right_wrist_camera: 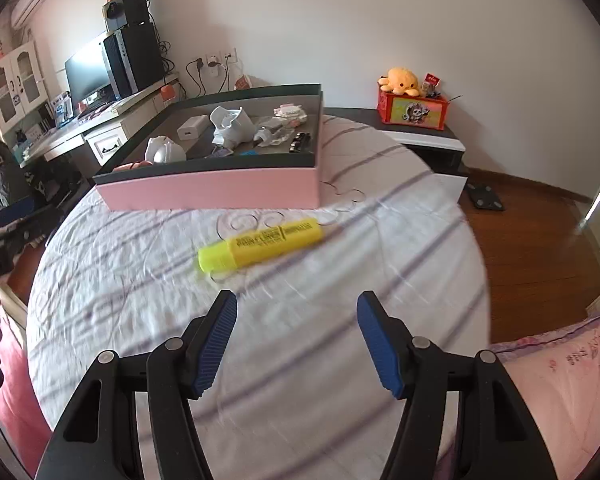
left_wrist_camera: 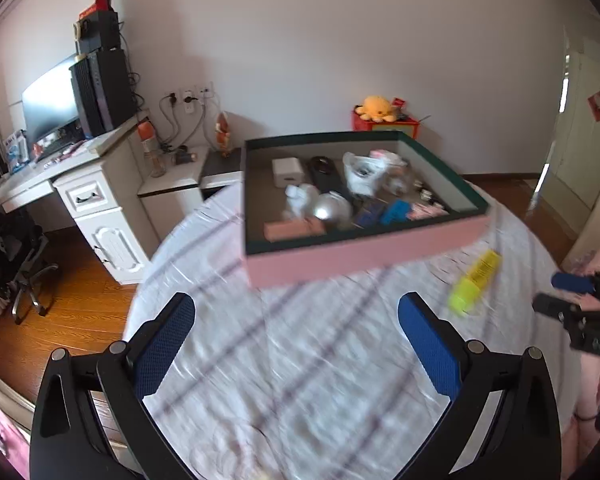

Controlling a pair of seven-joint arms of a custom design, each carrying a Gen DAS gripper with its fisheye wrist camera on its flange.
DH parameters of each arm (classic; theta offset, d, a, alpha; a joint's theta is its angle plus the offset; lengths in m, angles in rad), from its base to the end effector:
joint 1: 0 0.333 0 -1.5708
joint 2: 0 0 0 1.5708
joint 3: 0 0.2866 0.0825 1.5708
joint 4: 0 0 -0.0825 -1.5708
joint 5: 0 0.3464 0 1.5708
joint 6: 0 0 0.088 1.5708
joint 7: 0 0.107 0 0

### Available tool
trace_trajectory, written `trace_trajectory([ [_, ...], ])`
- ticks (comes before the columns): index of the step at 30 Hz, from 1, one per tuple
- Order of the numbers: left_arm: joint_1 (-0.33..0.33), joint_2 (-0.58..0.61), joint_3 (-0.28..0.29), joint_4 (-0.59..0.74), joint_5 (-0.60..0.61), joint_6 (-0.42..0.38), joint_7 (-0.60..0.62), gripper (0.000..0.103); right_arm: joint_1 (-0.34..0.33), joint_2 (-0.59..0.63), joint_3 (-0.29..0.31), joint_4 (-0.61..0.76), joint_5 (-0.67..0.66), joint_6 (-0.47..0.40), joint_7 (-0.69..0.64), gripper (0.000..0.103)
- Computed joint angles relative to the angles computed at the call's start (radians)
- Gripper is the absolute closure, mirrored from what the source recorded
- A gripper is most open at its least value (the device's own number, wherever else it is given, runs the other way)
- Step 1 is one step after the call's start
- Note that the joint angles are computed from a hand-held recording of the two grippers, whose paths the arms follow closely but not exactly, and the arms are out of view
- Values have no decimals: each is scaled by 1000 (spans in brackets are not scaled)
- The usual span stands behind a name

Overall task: Organize rigid objects
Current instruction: 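Withdraw the left tool while the right tool approaches the yellow highlighter, then grasp the yellow highlighter with the right tool and lift it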

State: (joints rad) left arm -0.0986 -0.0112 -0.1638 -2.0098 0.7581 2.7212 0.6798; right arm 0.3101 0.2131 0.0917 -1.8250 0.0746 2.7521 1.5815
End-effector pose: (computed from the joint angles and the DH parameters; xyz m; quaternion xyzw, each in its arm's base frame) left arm 0.5355 -0.1703 0.5205 -0.6548 0.6286 -0.2668 0.3238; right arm 0.5772 0.2373 0.4904 -0.7601 0.5469 -0.1627 0.3110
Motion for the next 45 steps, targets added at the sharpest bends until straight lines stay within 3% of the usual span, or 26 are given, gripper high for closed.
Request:
trace_trajectory([
  [2, 2, 29, 4, 46, 40, -37, -5, 0, 18, 47, -6, 52, -17, -8, 44, 39],
  [6, 5, 85, 26, 113, -22, -22, 73, 0, 80, 159, -47, 188, -108, -62, 200, 38],
  [11, -3, 145, 54, 186, -53, -32, 138, 0, 153, 260, -121, 336, -247, -139, 438, 23],
  [16, -12, 188, 74, 224, -90, -29, 189, 0, 169, 343, -130, 472, -317, -249, 505, 23],
  [24, -18, 225, 94, 244, -161, 4, 245, 0, 123, 284, -104, 383, -336, -219, 432, 23],
  [28, -30, 237, 111, 267, -145, -17, 227, 0, 90, 239, -106, 311, -337, -179, 399, 25],
  [34, -20, 295, 107, 340, -209, -26, 256, 0, 30, 227, -76, 281, -266, -147, 296, 46],
  [36, -20, 330, 107, 381, -240, -35, 283, 1, 28, 239, -74, 301, -259, -152, 267, 46],
  [37, -26, 346, 111, 405, -248, -55, 291, 4, 28, 248, -75, 315, -260, -156, 249, 47],
  [41, -36, 391, 116, 468, -277, -109, 332, 33, 25, 285, -73, 370, -241, -168, 199, 47],
  [43, -48, 410, 127, 496, -274, -144, 342, 40, 22, 300, -71, 394, -227, -177, 174, 49],
  [45, -55, 421, 134, 509, -268, -159, 344, 44, 21, 310, -72, 410, -218, -180, 158, 58],
])
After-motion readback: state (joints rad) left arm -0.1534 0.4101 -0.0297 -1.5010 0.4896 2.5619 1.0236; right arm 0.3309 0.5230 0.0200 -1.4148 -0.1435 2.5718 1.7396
